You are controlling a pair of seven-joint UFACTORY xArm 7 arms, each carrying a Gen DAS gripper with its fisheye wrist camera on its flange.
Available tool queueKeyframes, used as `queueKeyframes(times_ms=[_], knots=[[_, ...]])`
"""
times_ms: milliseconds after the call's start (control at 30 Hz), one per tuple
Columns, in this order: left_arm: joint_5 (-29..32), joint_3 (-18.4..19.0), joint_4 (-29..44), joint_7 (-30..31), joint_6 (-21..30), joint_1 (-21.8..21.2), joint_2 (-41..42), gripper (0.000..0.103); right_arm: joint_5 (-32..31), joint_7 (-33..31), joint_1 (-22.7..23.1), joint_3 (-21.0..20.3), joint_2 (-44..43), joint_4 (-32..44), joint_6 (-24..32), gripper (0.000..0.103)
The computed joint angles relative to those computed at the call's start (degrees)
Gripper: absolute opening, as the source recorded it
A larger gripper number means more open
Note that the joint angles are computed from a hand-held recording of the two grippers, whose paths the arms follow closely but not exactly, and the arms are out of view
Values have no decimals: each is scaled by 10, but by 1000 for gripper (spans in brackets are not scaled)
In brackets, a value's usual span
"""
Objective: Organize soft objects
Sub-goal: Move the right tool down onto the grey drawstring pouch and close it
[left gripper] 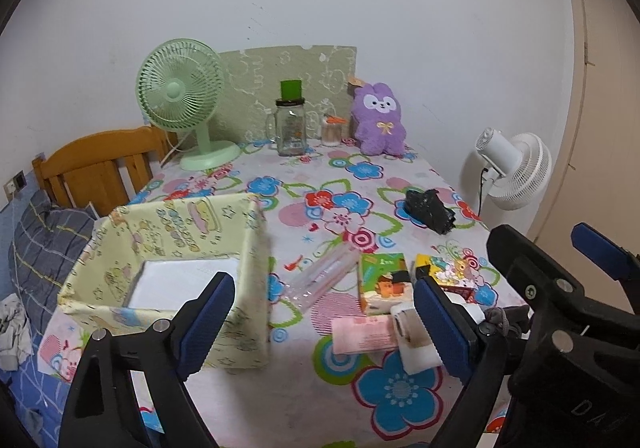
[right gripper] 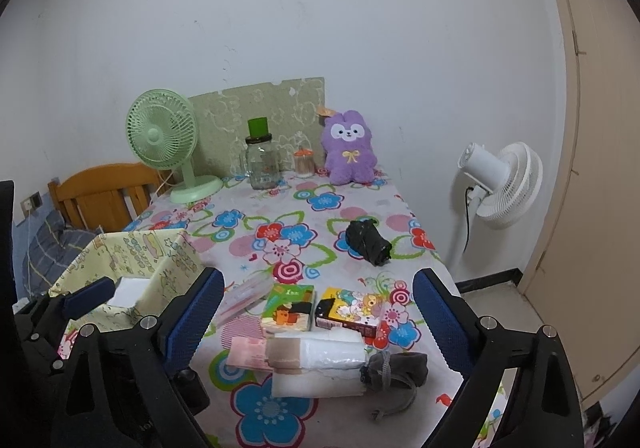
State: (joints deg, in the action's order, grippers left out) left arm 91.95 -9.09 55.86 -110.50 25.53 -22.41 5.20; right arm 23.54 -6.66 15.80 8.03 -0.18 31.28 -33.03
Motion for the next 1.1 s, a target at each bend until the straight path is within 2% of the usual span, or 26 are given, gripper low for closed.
queueKeyframes(times_ms=[300, 600, 767, 1100], knots=[[-7, 7, 34, 15, -27, -14, 58, 92, -39, 29, -11, -16, 32, -5, -5, 95], [-36, 20, 61, 52, -33, -38, 105, 91, -80, 60, -25, -32, 67, -2, -1, 92], [-29, 29, 74, 51, -30, -54, 125, 91, -113, 90, -41, -39, 87, 2, 6, 91], [-95, 47, 114, 123, -22, -87, 173, 89, -161, 135, -70, -50, 123, 15, 28, 87]])
